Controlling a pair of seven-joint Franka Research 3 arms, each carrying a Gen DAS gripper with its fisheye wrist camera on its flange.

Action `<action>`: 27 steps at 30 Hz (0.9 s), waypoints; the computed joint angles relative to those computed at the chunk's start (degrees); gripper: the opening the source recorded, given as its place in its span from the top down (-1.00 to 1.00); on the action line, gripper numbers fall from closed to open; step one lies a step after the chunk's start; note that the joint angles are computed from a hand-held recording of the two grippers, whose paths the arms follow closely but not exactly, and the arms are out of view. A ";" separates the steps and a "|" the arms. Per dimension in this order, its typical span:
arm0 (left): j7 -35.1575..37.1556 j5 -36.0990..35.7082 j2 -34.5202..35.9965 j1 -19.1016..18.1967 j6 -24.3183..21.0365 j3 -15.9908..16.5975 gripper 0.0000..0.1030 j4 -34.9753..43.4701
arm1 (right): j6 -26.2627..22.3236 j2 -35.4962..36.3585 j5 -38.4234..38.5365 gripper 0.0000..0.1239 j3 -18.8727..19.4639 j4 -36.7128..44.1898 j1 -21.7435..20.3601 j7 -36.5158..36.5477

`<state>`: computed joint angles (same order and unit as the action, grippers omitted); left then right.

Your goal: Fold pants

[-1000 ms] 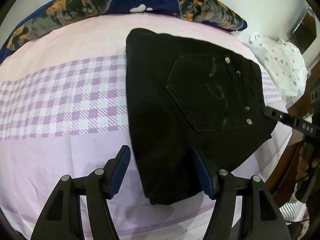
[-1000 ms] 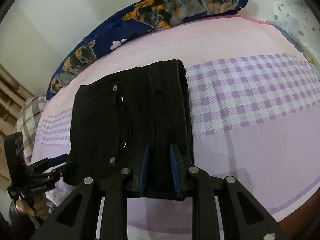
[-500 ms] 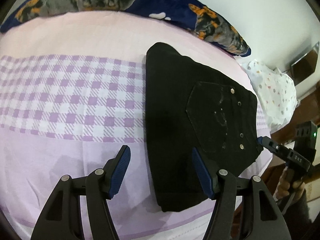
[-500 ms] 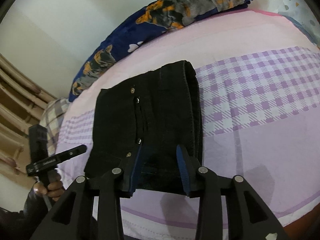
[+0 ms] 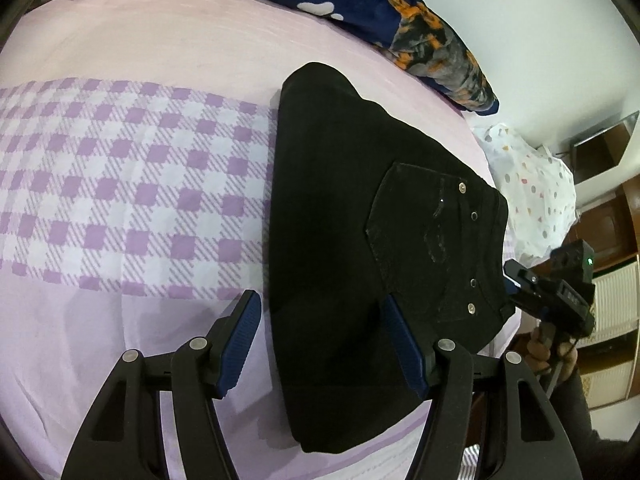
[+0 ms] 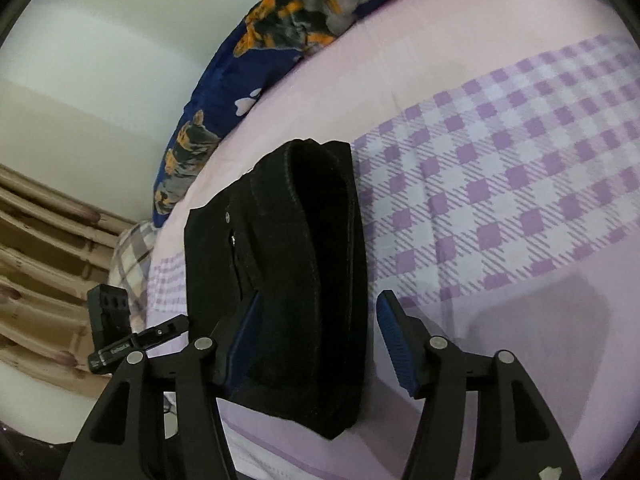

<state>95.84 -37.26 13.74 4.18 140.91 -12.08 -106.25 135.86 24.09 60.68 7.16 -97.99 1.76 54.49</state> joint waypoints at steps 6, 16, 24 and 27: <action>-0.31 1.50 1.51 -0.31 0.09 -0.28 -0.25 1.88 | -2.48 2.72 -1.41 0.08 0.33 3.07 -0.82 -0.01; -0.29 2.76 3.82 0.47 -1.55 -1.17 -0.25 5.07 | -8.24 6.84 -3.02 -0.12 1.52 9.36 -1.63 -2.59; -0.74 6.34 6.16 0.06 -2.64 -1.42 -0.27 8.50 | -11.63 12.16 -2.90 -0.07 3.06 16.72 -2.41 -2.85; -1.95 7.65 7.23 -0.07 -3.28 -1.46 -0.27 10.08 | -12.27 13.86 -2.70 -0.03 3.69 18.90 -2.60 -2.64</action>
